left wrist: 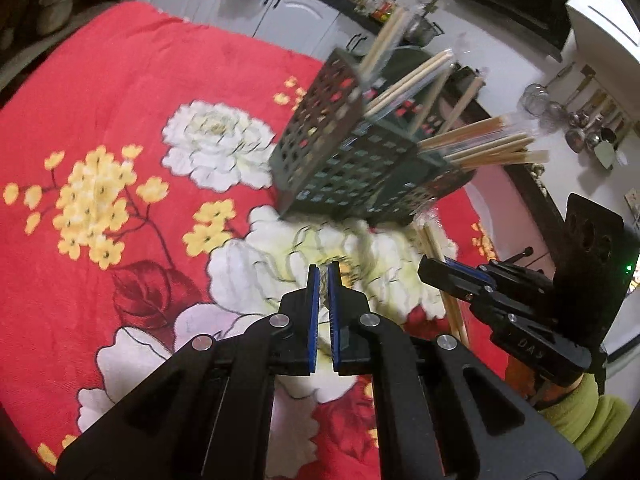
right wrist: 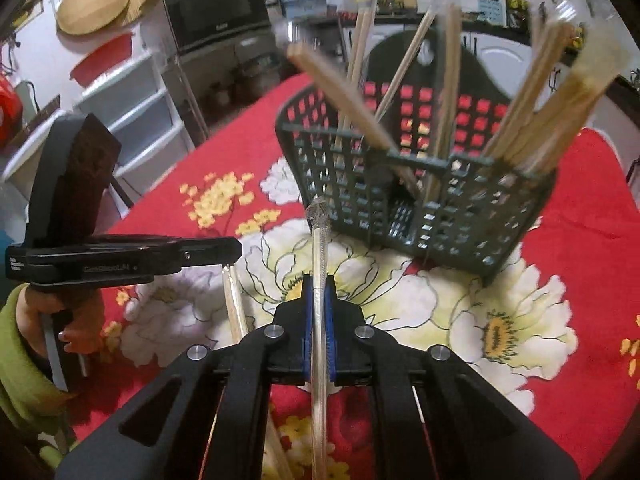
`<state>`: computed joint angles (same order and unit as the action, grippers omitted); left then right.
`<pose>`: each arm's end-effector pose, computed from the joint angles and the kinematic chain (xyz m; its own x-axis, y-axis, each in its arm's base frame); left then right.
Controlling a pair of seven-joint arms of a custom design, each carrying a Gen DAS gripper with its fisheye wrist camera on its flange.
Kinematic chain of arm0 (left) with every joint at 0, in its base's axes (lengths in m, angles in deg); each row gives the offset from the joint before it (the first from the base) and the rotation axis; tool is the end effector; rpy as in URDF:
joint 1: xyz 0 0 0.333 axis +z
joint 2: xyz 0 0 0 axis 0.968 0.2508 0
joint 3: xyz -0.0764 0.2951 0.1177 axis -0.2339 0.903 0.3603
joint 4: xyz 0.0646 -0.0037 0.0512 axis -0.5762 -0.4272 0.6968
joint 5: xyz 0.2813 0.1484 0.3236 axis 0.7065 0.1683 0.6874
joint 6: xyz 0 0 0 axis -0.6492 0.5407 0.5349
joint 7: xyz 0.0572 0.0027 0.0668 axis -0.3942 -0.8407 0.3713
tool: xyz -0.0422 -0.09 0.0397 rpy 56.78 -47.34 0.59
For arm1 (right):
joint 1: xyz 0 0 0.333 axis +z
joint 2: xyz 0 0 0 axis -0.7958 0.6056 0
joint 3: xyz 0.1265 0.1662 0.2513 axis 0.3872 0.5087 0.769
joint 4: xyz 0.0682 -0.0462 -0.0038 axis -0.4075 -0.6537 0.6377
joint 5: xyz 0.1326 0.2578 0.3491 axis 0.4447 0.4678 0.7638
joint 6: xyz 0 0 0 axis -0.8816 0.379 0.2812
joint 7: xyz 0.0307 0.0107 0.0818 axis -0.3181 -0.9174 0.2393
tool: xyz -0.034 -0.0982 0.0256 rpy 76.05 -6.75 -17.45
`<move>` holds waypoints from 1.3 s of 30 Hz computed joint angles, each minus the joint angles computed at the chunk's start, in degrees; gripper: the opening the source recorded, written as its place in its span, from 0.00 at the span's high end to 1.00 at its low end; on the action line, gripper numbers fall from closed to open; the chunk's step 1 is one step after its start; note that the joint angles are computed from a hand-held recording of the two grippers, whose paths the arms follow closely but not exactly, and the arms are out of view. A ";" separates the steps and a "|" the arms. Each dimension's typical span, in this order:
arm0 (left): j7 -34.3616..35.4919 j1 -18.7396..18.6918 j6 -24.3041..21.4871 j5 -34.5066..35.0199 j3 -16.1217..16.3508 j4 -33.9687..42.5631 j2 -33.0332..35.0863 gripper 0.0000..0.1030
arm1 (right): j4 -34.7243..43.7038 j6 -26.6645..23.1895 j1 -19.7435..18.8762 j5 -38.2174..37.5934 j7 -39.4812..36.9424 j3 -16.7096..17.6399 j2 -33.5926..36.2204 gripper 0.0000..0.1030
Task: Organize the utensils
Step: 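Lift the left tool's chopstick above the caddy while the right tool carries its chopstick over it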
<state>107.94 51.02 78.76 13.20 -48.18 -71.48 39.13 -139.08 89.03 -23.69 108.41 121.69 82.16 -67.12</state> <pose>0.4433 -0.1653 0.4851 -0.2044 -0.8412 0.5005 -0.8163 -0.1357 -0.5614 0.4570 0.1902 0.5098 0.5843 -0.7922 -0.1764 -0.6370 -0.3129 -0.7045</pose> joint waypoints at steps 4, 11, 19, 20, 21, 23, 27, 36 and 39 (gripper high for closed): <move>0.42 -0.81 0.65 0.45 -0.41 0.20 -1.36 0.98 | -1.92 1.82 0.24 0.20 -0.89 -0.61 -3.42 0.95; 1.37 -3.45 2.07 1.25 -0.34 1.31 -2.40 0.98 | -4.58 6.34 2.27 -0.01 -0.59 -2.58 -8.95 0.95; 3.96 -6.49 3.21 0.89 0.26 3.77 -1.89 0.98 | -7.17 12.59 5.34 -1.76 0.17 -6.26 -13.66 0.95; 4.36 -6.90 3.36 0.74 0.27 4.21 -1.73 0.98 | -7.50 13.54 5.62 -2.16 0.34 -6.70 -14.30 0.95; 4.73 -7.25 3.50 0.62 0.23 4.72 -1.47 0.98 | -7.70 14.30 5.81 -2.68 0.71 -7.04 -14.65 0.95; 5.56 -7.90 3.65 0.39 0.14 5.81 -0.94 0.98 | -8.14 15.93 6.78 -3.55 1.04 -8.42 -15.86 0.95; 7.43 -9.08 4.06 -0.70 0.14 7.72 -0.01 0.98 | -8.89 20.14 8.79 -5.68 1.98 -10.60 -17.39 0.95; 12.46 -10.93 4.81 -4.04 -0.54 12.68 2.25 0.98 | -8.67 24.64 11.17 -11.69 5.47 -14.69 -19.21 0.95; 13.32 -10.59 5.08 -4.60 -1.06 14.16 2.70 0.98 | -8.67 26.07 11.80 -13.95 6.60 -15.61 -19.50 0.95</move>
<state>121.26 40.43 83.84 8.60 -49.24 -57.32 41.83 -147.75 115.10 -11.89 94.46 128.29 66.55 -86.62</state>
